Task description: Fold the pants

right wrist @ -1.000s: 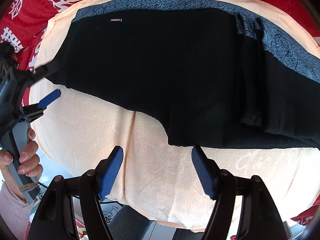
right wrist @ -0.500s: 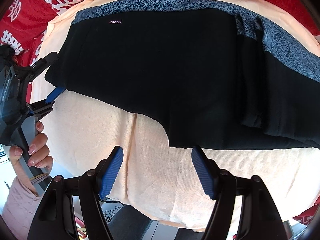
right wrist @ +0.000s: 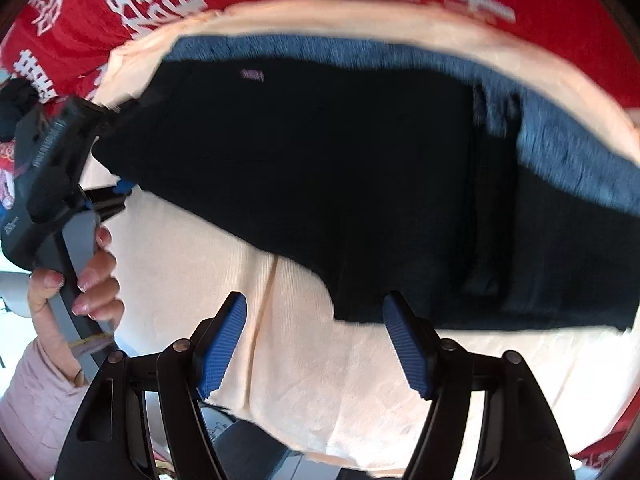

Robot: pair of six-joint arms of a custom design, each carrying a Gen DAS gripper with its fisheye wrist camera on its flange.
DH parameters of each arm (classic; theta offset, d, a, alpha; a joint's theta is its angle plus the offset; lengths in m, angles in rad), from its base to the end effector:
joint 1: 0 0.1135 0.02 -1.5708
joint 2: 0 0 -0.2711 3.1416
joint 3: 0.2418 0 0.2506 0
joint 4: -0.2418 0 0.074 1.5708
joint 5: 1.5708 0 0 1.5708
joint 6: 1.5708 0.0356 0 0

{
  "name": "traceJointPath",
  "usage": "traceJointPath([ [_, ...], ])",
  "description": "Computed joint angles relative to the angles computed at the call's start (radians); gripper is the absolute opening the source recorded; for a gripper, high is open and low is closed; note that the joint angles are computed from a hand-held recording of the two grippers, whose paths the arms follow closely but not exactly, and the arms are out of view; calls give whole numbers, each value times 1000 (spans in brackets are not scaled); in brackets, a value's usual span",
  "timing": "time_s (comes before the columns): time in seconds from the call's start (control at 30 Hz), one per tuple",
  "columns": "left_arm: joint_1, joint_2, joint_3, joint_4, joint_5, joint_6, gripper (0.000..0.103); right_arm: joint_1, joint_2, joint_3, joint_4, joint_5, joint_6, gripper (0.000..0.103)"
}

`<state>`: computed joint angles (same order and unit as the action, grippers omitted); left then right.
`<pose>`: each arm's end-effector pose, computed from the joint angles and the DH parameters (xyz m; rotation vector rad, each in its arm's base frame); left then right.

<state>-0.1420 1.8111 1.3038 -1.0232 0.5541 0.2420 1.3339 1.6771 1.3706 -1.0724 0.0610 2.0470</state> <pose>0.3246 -0.0653 0.2069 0.5814 2.9016 -0.8375 0.0771 0.3103 0.2593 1.0867 2.8915 0.3064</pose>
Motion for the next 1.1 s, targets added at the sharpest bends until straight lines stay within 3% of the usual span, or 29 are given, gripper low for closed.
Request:
traceJointPath([
  [0.07, -15, -18, -15, 29, -65, 25, 43, -28, -35, -3, -38, 10, -42, 74],
  [0.13, -36, -57, -51, 72, -104, 74, 42, -65, -73, 5, -95, 27, -92, 74],
  [0.23, -131, -246, -212, 240, -242, 227, 40, -135, -142, -12, -111, 38, -174, 74],
  [0.3, -196, -377, -333, 356, -307, 325, 40, -223, -173, -27, -85, 12, -283, 74],
  [0.43, -250, -478, -440, 452, -373, 423, 40, -398, -149, -4, 13, -96, -500, 74],
  [0.63, -286, -532, -507, 516, -429, 463, 40, -615, 97, 201, 128, -355, -777, 79],
  [0.7, -306, -551, -521, 528, -449, 462, 40, -644, 241, 353, 70, -418, -871, 79],
  [0.8, -322, -560, -523, 528, -467, 447, 40, -656, 499, 664, -119, -492, -1014, 79],
  [0.9, -320, -561, -522, 528, -470, 447, 40, -652, 678, 911, -292, -498, -1092, 79],
  [1.0, -329, -560, -508, 505, -482, 440, 40, -655, 704, 906, -312, -526, -1086, 79],
  [1.03, -332, -560, -497, 481, -477, 433, 40, -657, 687, 856, -284, -537, -1078, 68],
  [1.07, -337, -577, -498, 472, -476, 430, 40, -658, 664, 805, -246, -548, -1072, 26],
  [1.1, -347, -597, -491, 457, -474, 428, 40, -658, 611, 711, -173, -559, -1047, 18],
])
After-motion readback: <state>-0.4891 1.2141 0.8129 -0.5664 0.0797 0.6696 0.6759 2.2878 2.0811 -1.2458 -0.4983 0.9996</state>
